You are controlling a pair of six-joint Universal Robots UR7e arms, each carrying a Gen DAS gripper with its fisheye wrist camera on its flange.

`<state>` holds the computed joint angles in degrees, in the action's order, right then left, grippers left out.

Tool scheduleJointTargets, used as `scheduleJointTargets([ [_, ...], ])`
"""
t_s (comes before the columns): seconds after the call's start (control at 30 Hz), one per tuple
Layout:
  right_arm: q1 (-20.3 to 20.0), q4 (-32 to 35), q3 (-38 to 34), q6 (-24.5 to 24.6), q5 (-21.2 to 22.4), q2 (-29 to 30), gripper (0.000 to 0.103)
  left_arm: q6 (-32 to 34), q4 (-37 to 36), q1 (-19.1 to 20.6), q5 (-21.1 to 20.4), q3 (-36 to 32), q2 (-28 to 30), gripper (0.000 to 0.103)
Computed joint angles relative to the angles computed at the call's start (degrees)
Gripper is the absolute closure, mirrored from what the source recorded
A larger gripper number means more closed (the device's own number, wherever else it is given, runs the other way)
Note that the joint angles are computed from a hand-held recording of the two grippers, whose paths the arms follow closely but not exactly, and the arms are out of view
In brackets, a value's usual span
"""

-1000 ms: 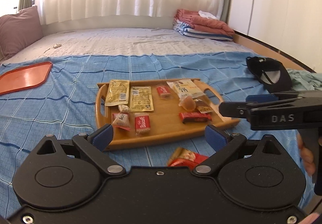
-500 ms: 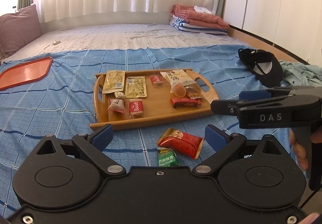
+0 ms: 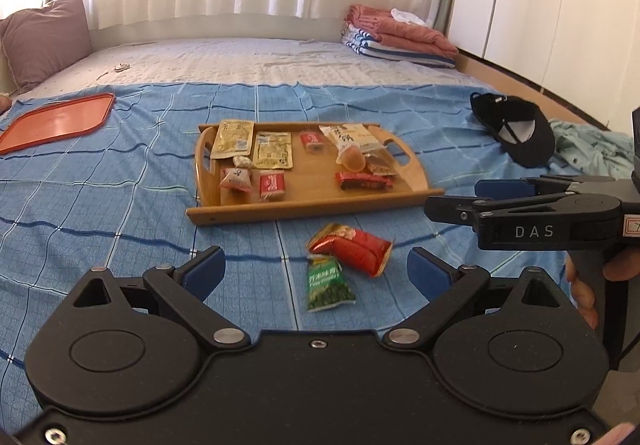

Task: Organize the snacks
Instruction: 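Withdraw both grippers from the tray toward the chip bag and wasabi-pea packet, then grasp the green wasabi-pea packet with the left gripper while the right gripper grasps the red chip bag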

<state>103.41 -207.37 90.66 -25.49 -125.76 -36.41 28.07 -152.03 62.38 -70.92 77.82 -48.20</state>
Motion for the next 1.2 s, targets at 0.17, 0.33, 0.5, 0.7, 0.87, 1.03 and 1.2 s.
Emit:
scheduleJointTargets([
  [0.17, -1.2, 0.5, -0.2, -0.2, 0.2, 1.1, 0.017, 1.0, -1.6, 0.3, 2.1, 0.3, 2.0, 0.005],
  [0.33, -2.8, 2.7, -1.3, 1.0, 1.1, 2.2, 0.017, 2.6, -2.6, 0.9, 2.9, -0.7, 4.7, 0.01],
  [0.5, -4.5, 4.8, -2.4, 2.9, 2.6, 2.9, 0.017, 0.4, 1.0, 1.4, 3.1, -4.0, 7.4, 0.018],
  [0.7, -6.1, 7.1, -3.0, 5.7, 4.6, 2.8, 0.017, -2.4, 7.4, 1.3, 4.6, -9.2, 10.6, 0.028],
  [0.87, -7.3, 10.0, -3.7, 7.6, 6.8, 1.9, 0.017, -4.4, 13.6, 1.1, 6.9, -14.4, 13.7, 0.035],
  [1.03, -7.7, 18.7, -6.6, 8.0, 8.3, 1.3, 0.017, -5.7, 17.4, 0.9, 8.0, -18.2, 16.2, 0.037],
  [1.2, -7.8, 28.6, -11.1, 8.7, 8.5, 1.9, 0.017, -7.6, 20.3, 0.8, 10.0, -21.5, 18.9, 0.047],
])
